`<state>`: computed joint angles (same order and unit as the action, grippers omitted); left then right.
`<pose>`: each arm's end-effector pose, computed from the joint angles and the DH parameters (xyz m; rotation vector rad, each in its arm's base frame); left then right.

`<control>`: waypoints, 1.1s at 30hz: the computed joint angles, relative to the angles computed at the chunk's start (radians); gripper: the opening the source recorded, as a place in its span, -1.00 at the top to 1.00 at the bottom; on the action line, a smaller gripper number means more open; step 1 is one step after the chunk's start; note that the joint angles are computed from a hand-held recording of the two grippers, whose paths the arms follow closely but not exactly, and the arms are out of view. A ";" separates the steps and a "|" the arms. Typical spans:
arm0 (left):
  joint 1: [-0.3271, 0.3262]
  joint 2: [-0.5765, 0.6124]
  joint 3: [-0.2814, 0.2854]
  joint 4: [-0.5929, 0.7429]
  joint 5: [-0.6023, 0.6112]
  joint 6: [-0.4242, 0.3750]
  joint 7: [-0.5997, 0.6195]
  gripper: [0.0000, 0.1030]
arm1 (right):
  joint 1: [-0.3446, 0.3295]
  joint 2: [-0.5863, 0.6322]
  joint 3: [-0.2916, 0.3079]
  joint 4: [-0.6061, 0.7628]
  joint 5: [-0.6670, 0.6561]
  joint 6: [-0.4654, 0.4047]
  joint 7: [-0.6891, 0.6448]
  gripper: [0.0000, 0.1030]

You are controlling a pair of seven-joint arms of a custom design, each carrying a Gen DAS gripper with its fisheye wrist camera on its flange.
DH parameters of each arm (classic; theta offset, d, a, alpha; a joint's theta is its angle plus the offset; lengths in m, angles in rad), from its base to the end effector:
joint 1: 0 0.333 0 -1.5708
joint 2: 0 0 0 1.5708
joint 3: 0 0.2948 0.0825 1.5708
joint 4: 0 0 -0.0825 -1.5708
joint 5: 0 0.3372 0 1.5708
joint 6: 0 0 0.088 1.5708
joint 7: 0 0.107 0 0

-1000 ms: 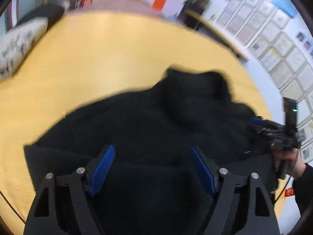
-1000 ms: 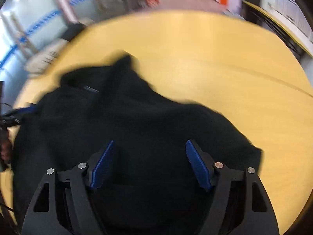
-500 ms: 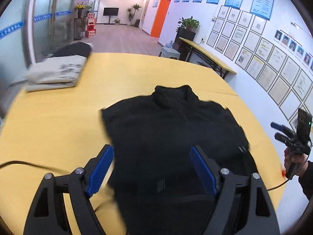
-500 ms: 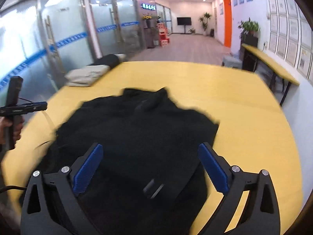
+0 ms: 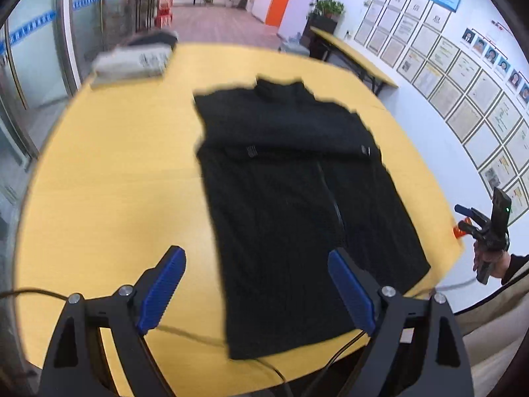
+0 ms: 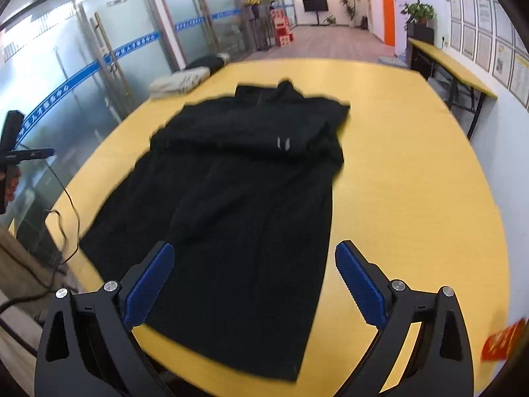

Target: Fold clothes

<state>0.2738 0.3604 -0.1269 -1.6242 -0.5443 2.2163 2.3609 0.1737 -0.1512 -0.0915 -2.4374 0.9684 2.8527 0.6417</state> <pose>0.6291 0.0862 0.4424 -1.7060 2.4312 -0.8494 0.4644 -0.0069 0.4164 -1.8510 1.6016 -0.3590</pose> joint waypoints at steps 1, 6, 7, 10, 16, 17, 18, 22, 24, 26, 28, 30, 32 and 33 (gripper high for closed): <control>-0.006 0.003 0.000 -0.034 0.000 0.014 -0.008 -0.76 | 0.012 -0.001 -0.009 -0.026 0.052 0.004 -0.061 -0.92; -0.029 0.038 0.006 -0.158 0.030 0.093 -0.066 -0.75 | 0.014 0.017 -0.007 -0.121 0.139 0.009 -0.201 -0.91; -0.028 0.037 0.005 -0.180 0.033 0.103 -0.072 -0.75 | 0.008 0.034 -0.004 -0.124 0.138 0.008 -0.202 -0.91; -0.034 0.034 0.006 -0.228 0.061 0.132 -0.084 -0.75 | -0.013 0.093 0.009 -0.118 0.181 0.008 -0.221 -0.88; -0.050 0.034 0.021 -0.288 0.126 0.254 -0.154 -0.75 | -0.069 0.208 0.061 -0.078 0.221 0.000 -0.240 -0.59; -0.045 0.034 0.019 -0.291 0.127 0.260 -0.159 -0.75 | -0.074 0.214 0.071 -0.074 0.235 0.010 -0.251 -0.59; -0.038 0.033 0.016 -0.293 0.126 0.265 -0.162 -0.75 | -0.079 0.219 0.079 -0.069 0.250 0.020 -0.263 -0.54; -0.011 0.030 0.005 -0.307 0.112 0.272 -0.144 -0.76 | -0.091 0.217 0.093 -0.076 0.234 0.019 -0.252 -0.52; 0.002 0.026 0.000 -0.315 0.103 0.260 -0.120 -0.85 | -0.096 0.211 0.093 -0.084 0.222 0.009 -0.244 -0.53; 0.011 0.017 -0.002 -0.320 0.097 0.237 -0.098 -0.90 | -0.100 0.207 0.091 -0.085 0.221 0.000 -0.235 -0.53; 0.033 0.012 -0.008 -0.313 0.046 0.181 -0.088 -0.91 | -0.091 0.209 0.096 -0.088 0.184 0.020 -0.192 -0.55; 0.051 0.010 -0.009 -0.298 0.001 0.109 -0.079 -0.91 | -0.077 0.214 0.102 -0.092 0.095 0.049 -0.106 -0.61; 0.053 0.003 -0.004 -0.296 -0.015 0.057 -0.063 -0.90 | -0.078 0.219 0.100 -0.088 0.034 0.042 -0.033 -0.63; 0.049 -0.006 0.001 -0.305 -0.017 0.053 -0.054 -0.89 | -0.084 0.221 0.097 -0.081 0.014 0.027 0.001 -0.63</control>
<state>0.3228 0.3547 -0.1256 -1.9288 -0.5615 2.2697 2.3070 0.0901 0.0696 0.0058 -2.5184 0.9828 2.8801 0.6423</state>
